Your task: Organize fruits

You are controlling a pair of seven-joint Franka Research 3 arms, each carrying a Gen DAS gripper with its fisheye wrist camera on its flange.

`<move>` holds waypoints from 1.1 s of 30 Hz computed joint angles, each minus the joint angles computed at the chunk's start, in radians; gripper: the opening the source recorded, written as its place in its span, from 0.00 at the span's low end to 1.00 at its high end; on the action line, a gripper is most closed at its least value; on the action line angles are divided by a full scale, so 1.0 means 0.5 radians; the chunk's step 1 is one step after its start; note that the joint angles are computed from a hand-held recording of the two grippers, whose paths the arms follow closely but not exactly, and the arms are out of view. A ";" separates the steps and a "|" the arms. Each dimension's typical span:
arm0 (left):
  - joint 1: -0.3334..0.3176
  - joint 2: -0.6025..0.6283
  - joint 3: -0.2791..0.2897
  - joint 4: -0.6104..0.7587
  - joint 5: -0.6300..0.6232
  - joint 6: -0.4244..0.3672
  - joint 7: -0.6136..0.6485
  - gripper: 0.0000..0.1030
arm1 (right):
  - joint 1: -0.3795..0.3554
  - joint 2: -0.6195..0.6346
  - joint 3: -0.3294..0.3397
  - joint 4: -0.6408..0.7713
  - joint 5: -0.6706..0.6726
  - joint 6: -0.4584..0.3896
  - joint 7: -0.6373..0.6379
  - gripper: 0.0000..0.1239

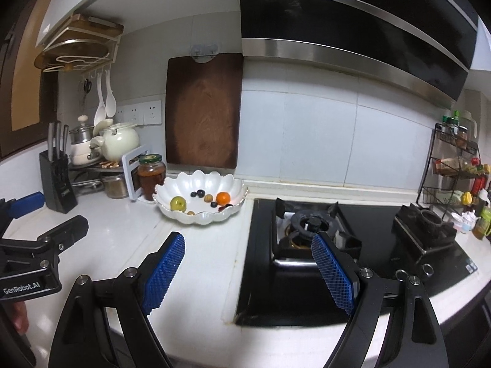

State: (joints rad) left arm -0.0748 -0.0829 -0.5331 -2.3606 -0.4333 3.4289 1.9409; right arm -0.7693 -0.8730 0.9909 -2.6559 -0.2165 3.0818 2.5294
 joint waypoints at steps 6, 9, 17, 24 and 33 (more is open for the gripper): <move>-0.181 -0.147 0.267 -0.182 0.420 0.038 -0.406 1.00 | 0.180 -0.131 -0.057 -0.090 0.016 -0.083 0.061 0.69; -0.178 -0.204 0.293 -0.243 0.559 0.058 -0.521 1.00 | 0.243 -0.186 -0.084 -0.120 0.004 -0.105 0.096 0.69; -0.219 -0.303 0.414 -0.328 0.923 0.075 -0.838 1.00 | 0.380 -0.247 -0.152 -0.170 -0.038 -0.165 0.158 0.69; -0.193 -0.350 0.435 -0.355 1.153 0.079 -1.042 1.00 | 0.438 -0.253 -0.196 -0.186 -0.093 -0.195 0.202 0.69; -0.262 -0.397 0.559 -0.379 1.417 0.080 -1.260 1.00 | 0.534 -0.285 -0.262 -0.221 -0.124 -0.224 0.237 0.69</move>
State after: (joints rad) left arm -0.2056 -0.2815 -0.2535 -2.5500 0.2752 3.4687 1.3110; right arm -0.5022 -1.0155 0.8601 -2.7664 -0.2786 2.9698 2.6479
